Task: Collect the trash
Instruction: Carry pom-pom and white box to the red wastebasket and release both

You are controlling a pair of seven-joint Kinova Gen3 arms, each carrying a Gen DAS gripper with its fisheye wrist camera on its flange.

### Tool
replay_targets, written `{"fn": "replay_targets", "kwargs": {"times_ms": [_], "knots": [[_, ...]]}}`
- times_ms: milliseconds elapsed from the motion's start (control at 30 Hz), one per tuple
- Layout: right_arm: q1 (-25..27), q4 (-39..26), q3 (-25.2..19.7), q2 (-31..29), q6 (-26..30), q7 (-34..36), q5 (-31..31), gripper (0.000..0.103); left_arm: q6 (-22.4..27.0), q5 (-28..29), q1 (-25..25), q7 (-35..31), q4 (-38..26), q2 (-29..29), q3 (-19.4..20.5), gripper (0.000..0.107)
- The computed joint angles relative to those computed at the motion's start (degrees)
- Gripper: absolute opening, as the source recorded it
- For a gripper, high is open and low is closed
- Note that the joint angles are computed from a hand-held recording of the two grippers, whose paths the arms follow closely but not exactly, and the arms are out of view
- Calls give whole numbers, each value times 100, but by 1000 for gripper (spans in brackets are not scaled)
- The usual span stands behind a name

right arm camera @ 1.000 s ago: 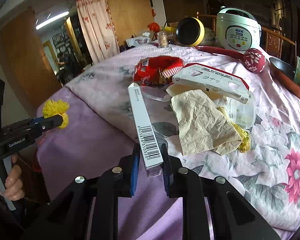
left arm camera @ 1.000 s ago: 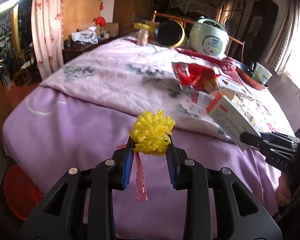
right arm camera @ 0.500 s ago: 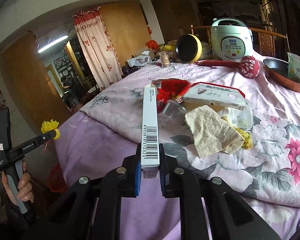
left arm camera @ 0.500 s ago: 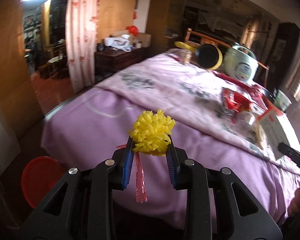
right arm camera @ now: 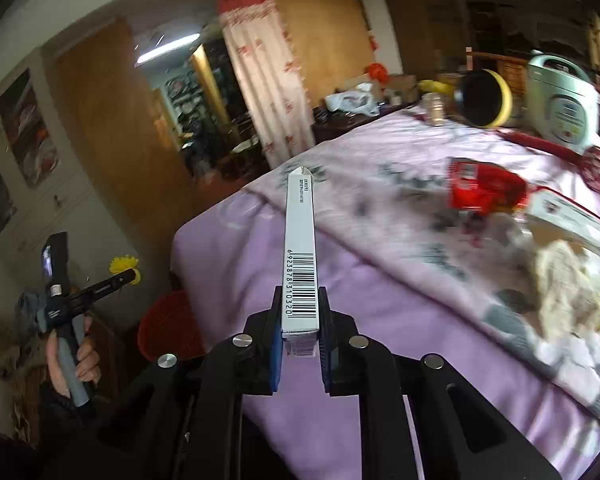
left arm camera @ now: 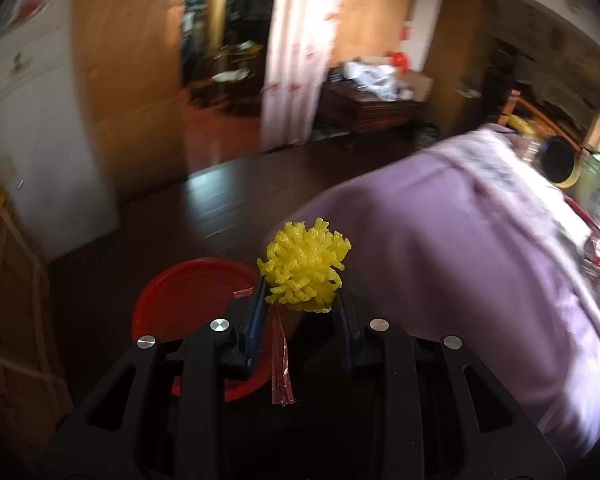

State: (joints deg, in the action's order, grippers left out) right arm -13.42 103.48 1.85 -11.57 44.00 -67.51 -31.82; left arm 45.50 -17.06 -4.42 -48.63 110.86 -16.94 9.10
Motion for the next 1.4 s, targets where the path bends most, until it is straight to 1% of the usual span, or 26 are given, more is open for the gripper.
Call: {"fn": "replay_targets", "kwargs": {"times_ms": [67, 100, 133, 167, 200, 267, 333, 367, 500, 567, 667, 767, 800, 833, 867, 900, 933, 1000, 1067, 1100, 1200, 1300, 1400], "knots": [[-69, -111, -183, 115, 15, -147, 107, 15, -144, 223, -3, -212, 171, 42, -344, 32], [-111, -165, -273, 175, 21, -229, 153, 15, -182, 344, -20, -340, 240, 109, -502, 34], [-161, -240, -356, 260, 42, -302, 191, 15, -178, 424, -56, -417, 288, 167, -587, 35], [-203, -283, -413, 315, 51, -354, 204, 15, -126, 489, -106, -465, 301, 235, -653, 43], [-248, -349, -466, 383, 79, -393, 212, 15, -113, 598, -146, -527, 339, 287, -753, 48], [-350, -518, -625, 536, 125, -532, 297, 15, -141, 783, -206, -647, 419, 252, -890, 70], [-462, -704, -750, 698, 225, -583, 335, 15, -166, 758, -348, -587, 483, 156, -873, 77], [-518, -791, -821, 772, 259, -631, 375, 15, -161, 667, -439, -518, 516, 85, -826, 80], [-748, -1155, -1062, 1176, 407, -638, 435, 15, -20, 239, -761, -174, 554, -113, -592, 82], [-853, -1378, -1179, 1459, 549, -593, 397, 15, -9, 188, -832, -174, 578, -192, -669, 83], [-1127, -1761, -1405, 1955, 662, -704, 623, 15, 35, 93, -997, -103, 574, -259, -718, 84], [-1502, -2389, -1573, 2588, 863, -984, 900, 16, 92, -129, -1130, 51, 583, -320, -734, 85], [-1636, -2628, -1617, 2819, 898, -1079, 976, 16, 50, -153, -1247, 66, 544, -234, -671, 85], [-1781, -2853, -1652, 3038, 874, -1153, 1070, 18, 101, -189, -1273, 76, 525, -255, -711, 85], [-1956, -2986, -1622, 3157, 838, -1320, 1256, 32, 124, -165, -1266, 28, 497, -263, -782, 85], [-2109, -3167, -1562, 3309, 875, -1469, 1379, 43, 138, -135, -1258, -22, 474, -272, -845, 85], [-2155, -3261, -1569, 3403, 869, -1587, 1409, 52, 178, -113, -1261, -70, 452, -309, -893, 85], [-2008, -3226, -1705, 3423, 829, -1579, 1238, 51, 190, -149, -1302, -104, 467, -373, -883, 85], [-1872, -2953, -1745, 3226, 720, -1492, 1134, 51, 235, -266, -1374, 15, 429, -368, -709, 86], [-1823, -2797, -1722, 3091, 646, -1484, 1139, 51, 236, -268, -1360, 19, 424, -374, -702, 86], [-1668, -2458, -1646, 2762, 493, -1513, 1130, 51, 234, -162, -1231, -43, 406, -345, -692, 86], [-1375, -2107, -1593, 2430, 353, -1393, 947, 51, 288, -72, -1085, -100, 331, -287, -626, 86], [-1162, -1738, -1490, 2047, 139, -1335, 870, 52, 399, -9, -904, -121, 155, -291, -459, 86]]}}
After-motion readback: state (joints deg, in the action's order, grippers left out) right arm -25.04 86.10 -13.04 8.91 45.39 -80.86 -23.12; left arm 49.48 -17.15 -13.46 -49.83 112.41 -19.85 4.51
